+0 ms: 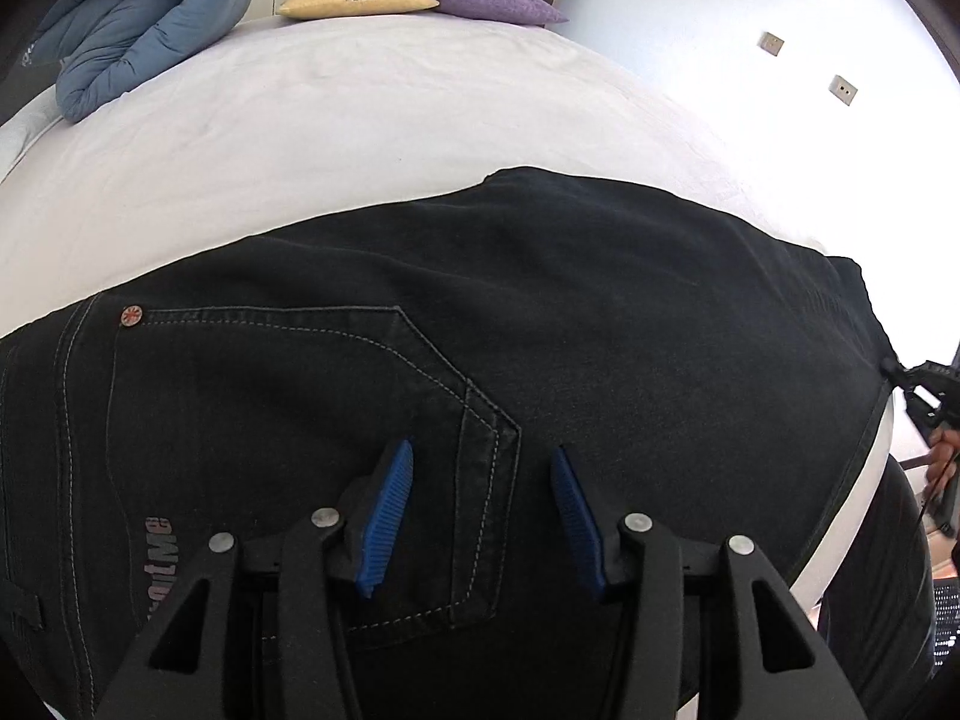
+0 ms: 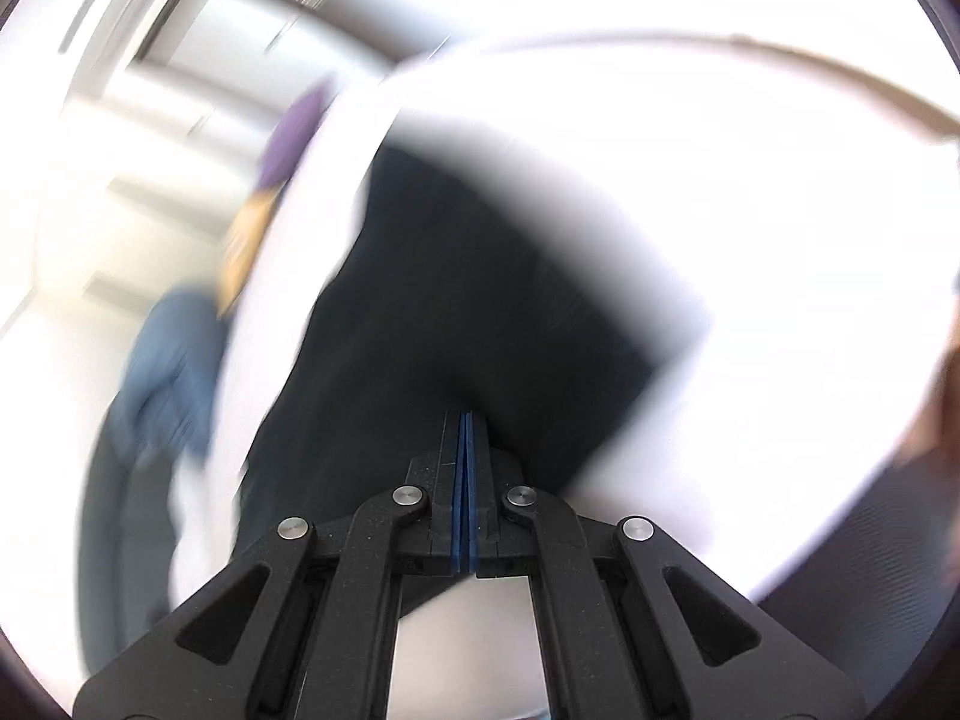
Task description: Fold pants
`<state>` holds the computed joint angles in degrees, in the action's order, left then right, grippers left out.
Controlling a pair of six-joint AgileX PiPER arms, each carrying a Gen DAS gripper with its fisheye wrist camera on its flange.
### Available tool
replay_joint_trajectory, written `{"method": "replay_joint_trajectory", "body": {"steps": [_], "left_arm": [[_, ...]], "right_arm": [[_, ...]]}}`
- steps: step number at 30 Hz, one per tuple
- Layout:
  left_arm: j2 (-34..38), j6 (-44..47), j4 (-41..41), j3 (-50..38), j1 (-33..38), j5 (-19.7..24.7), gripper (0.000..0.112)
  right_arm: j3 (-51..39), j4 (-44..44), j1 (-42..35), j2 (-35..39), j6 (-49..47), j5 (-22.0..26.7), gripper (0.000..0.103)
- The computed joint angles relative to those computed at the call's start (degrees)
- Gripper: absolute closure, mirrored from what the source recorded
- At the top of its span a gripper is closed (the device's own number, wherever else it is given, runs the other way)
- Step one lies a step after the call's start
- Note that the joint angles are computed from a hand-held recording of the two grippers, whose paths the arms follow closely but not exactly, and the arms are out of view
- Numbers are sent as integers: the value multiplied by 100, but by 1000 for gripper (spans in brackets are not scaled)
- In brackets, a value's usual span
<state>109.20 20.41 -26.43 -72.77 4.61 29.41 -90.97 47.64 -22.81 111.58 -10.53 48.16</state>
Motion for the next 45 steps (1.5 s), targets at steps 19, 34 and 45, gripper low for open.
{"method": "replay_joint_trajectory", "body": {"steps": [19,34,45], "left_arm": [[737,-1607,82,-1666,-1192,431,40],[891,-1350,-382,-1426,-1160,496,51],[896,-1308,-419,-1376,-1177,459,51]], "right_arm": [[1186,2276,-399,-150,-627,257,33],[1499,2719,-560,40,-685,268,46],[1458,4518,-494,720,-1487,428,73]]}}
